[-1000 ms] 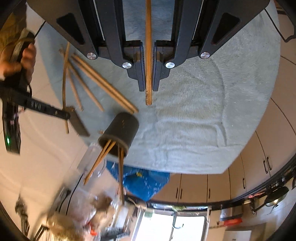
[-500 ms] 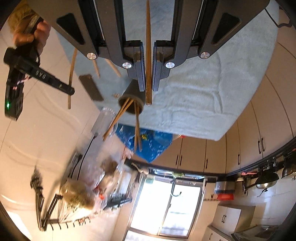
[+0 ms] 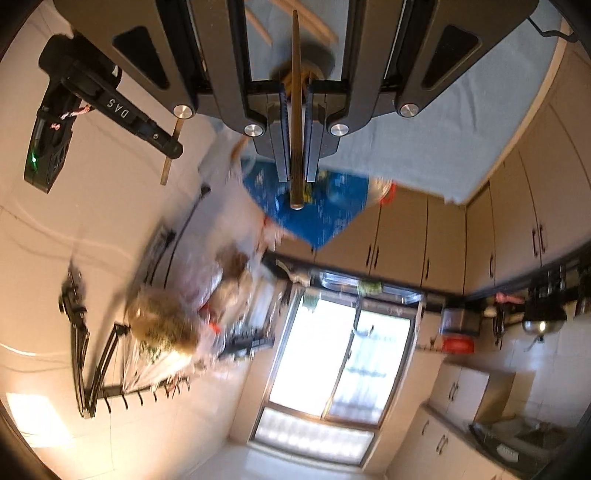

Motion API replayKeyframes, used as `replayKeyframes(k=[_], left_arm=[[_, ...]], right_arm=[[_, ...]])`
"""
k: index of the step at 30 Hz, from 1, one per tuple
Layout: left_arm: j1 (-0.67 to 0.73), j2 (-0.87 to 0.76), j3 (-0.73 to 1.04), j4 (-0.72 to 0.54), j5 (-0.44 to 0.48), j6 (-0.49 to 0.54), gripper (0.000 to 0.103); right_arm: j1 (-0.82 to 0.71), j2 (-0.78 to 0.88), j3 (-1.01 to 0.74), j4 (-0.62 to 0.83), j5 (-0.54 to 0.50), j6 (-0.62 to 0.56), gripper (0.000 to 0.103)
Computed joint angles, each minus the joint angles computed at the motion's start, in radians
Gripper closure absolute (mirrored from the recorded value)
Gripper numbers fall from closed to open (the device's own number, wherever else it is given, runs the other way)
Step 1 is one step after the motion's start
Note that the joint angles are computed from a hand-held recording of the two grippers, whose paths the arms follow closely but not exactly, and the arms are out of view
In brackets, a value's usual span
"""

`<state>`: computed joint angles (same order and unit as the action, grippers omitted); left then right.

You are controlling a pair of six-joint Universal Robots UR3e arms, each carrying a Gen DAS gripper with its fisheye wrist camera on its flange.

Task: Organize utensils
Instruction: 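Lift both held chopsticks upright and carry them over the holder cup, then open the left tool over the cup while the right tool releases its chopstick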

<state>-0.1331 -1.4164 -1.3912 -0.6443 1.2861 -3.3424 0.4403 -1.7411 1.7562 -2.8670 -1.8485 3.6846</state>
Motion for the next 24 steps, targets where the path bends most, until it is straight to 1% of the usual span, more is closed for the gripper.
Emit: replayKeyframes(k=[2, 3, 7, 9, 10, 14, 17, 21, 22, 24], left_arm=[[-0.039, -0.083, 0.075, 0.051, 0.048, -0.013, 0.097], [-0.052, -0.117, 0.109, 0.060, 0.063, -0.016, 0.097], [-0.112, -0.297, 0.284, 0.076, 0.127, -0.011, 0.097], [-0.142, -0.366, 0.339, 0.081, 0.174, 0.007, 0.097], [-0.154, -0.398, 0.362, 0.079, 0.191, 0.017, 0.097], [-0.165, -0.469, 0.402, 0.049, 0.202, 0.042, 0.097], [-0.168, -0.491, 0.396, 0.040, 0.209, 0.044, 0.097], [-0.164, -0.493, 0.395, 0.012, 0.195, 0.036, 0.097], [-0.165, -0.483, 0.383, 0.017, 0.202, 0.035, 0.096], [-0.166, -0.472, 0.385, 0.005, 0.203, 0.033, 0.090]], right_arm=[[-0.014, 0.075, -0.062, -0.062, -0.028, -0.012, 0.096], [-0.015, 0.096, -0.088, -0.071, -0.042, -0.019, 0.096], [0.010, 0.269, -0.228, -0.180, -0.179, -0.082, 0.096], [0.014, 0.332, -0.275, -0.208, -0.217, -0.104, 0.096], [0.013, 0.358, -0.290, -0.217, -0.222, -0.108, 0.096], [0.002, 0.425, -0.306, -0.220, -0.216, -0.119, 0.096], [-0.021, 0.432, -0.268, -0.221, -0.183, -0.115, 0.096], [-0.022, 0.429, -0.227, -0.215, -0.171, -0.111, 0.096], [-0.026, 0.421, -0.215, -0.211, -0.161, -0.106, 0.095], [-0.035, 0.406, -0.200, -0.207, -0.156, -0.101, 0.092]])
